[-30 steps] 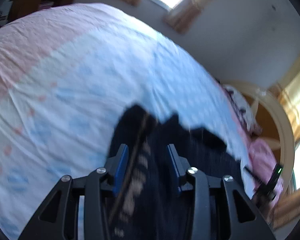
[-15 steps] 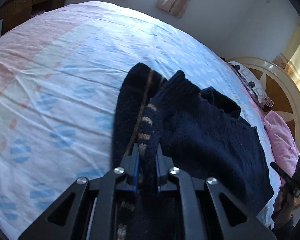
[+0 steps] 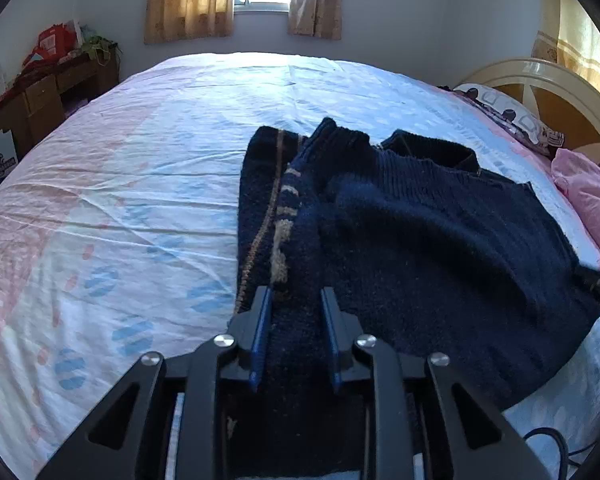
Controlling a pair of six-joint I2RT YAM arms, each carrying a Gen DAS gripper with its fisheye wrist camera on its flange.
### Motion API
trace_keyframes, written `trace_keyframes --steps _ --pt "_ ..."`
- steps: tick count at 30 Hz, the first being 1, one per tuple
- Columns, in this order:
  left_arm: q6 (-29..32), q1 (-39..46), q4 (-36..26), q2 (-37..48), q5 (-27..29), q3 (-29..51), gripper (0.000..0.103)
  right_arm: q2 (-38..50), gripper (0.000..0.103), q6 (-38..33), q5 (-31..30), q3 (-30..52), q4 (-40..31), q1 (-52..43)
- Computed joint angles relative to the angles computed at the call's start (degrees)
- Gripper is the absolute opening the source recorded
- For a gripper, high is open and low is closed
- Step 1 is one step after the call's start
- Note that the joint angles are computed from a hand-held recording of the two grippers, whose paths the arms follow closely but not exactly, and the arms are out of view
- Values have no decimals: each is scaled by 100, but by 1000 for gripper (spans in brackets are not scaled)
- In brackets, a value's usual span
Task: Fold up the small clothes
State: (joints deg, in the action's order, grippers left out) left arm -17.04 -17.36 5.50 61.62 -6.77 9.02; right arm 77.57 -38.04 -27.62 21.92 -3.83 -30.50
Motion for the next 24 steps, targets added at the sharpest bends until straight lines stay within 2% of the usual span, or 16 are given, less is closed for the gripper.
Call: trace_keyframes --steps 3,6,9,13,14,16,19,22,24 --pt "-118 -53 176 101 -94 -36 30 -590 44 726 -23 -75 -136 1201" --pt "-229 -264 231 111 -306 -71 30 -462 44 1445 1 3 84 2481" --pt "-240 -279 223 23 -296 -127 30 95 45 2018 388 122 609 3703" --pt "-221 -228 209 -45 -207 -156 30 1279 45 2649 1095 401 1475 4555" --pt "-218 -229 212 -63 -202 -169 30 1432 45 2737 1234 367 1669 4615" --pt "-195 -228 244 -76 -196 -195 30 1636 45 2772 1135 386 1965 4499" --pt "-206 -246 168 -158 -195 -204 30 1523 45 2856 907 500 1642 4303" --pt "-262 -139 -235 -573 -37 -203 34 913 45 2614 672 220 1256 3869" --pt "-308 -129 -609 -997 -34 -235 44 268 45 2221 605 -138 964 3407"
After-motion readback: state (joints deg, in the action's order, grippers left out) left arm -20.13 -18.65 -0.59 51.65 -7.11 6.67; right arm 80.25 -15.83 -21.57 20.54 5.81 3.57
